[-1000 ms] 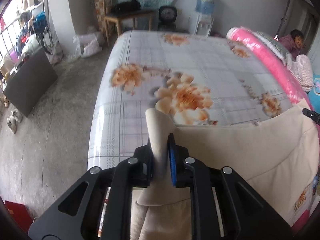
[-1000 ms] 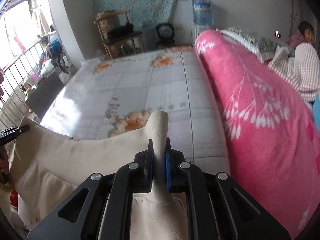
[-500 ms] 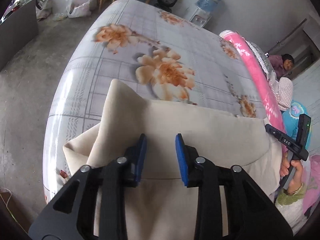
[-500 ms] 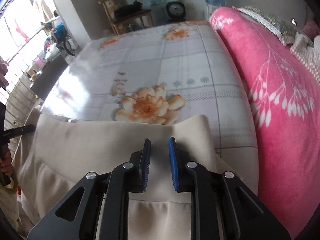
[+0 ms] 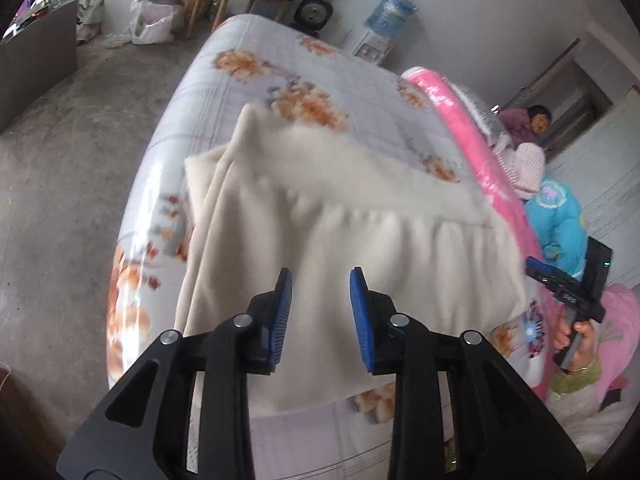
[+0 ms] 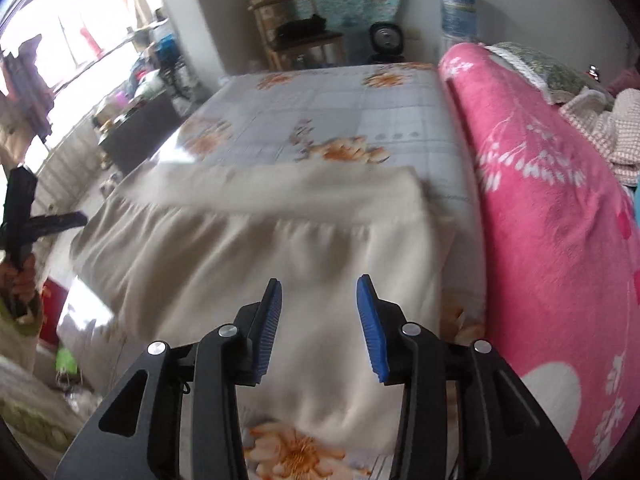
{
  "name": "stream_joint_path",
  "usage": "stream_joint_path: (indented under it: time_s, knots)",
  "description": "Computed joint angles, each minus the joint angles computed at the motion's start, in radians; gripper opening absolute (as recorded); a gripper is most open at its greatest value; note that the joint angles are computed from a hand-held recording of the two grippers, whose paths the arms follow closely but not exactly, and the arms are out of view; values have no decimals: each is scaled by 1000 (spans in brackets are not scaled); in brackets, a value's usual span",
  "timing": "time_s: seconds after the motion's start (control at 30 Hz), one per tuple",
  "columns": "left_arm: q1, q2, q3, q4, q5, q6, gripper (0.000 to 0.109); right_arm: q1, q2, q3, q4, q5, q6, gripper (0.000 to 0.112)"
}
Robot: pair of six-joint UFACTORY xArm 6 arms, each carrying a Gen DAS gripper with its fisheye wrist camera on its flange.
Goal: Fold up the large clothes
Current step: 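Lay the folded half down and open both grippers, then press the folded jacket edge flat with both open grippers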
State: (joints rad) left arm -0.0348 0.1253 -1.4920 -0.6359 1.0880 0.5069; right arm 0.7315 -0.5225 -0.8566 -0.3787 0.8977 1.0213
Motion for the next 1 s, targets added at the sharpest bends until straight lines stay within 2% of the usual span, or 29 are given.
stream_joint_path:
  time_s: [0.07,0.1,0.17,0.23,0.27,0.3,0.37,0.43,0.5,0.6,0.63,0.77,0.8,0.9,0.97,1.0]
  knots:
    - [-17,-41,106,116,-101,-19,24,8,-31,59,25,57,49,40]
    - [-16,-59,145,113,-143,9,23,6,-45,87,28,83,68,40]
    - [-13,-72,155,127,-155,2,23,5,-85,111,29,72,108,37]
    - [-15,-104,162,136,-166,16,25,65,-69,37,-55,164,149,38]
    - [-17,-130,179,119,-186,49,29,102,-61,7,-99,199,155,39]
    - [-18,-150,193,108,-203,73,31,123,-56,-6,-119,210,152,40]
    - [-28,-165,222,129,-231,69,34,138,-54,1,-115,213,159,44]
    - [-39,-150,238,228,-243,3,34,115,-32,19,-57,257,152,46]
    - [-37,-167,263,236,-267,-17,35,110,-50,34,-18,260,192,51]
    - [-59,-245,308,276,-364,-28,33,214,1,-95,-127,388,245,51]
    - [-69,-269,317,267,-377,-18,33,247,26,-142,-167,400,255,51]
    - [-132,-277,299,185,-350,53,38,259,164,-260,-200,292,236,58]
    - [-162,-261,292,216,-344,34,38,256,207,-285,-200,260,229,63]
    - [-228,-208,292,326,-345,-34,38,224,316,-318,-167,139,237,64]
    - [-252,-189,322,410,-385,-85,42,211,366,-317,-124,124,238,64]
    - [-253,-197,348,394,-424,-72,43,203,385,-308,-99,122,229,65]
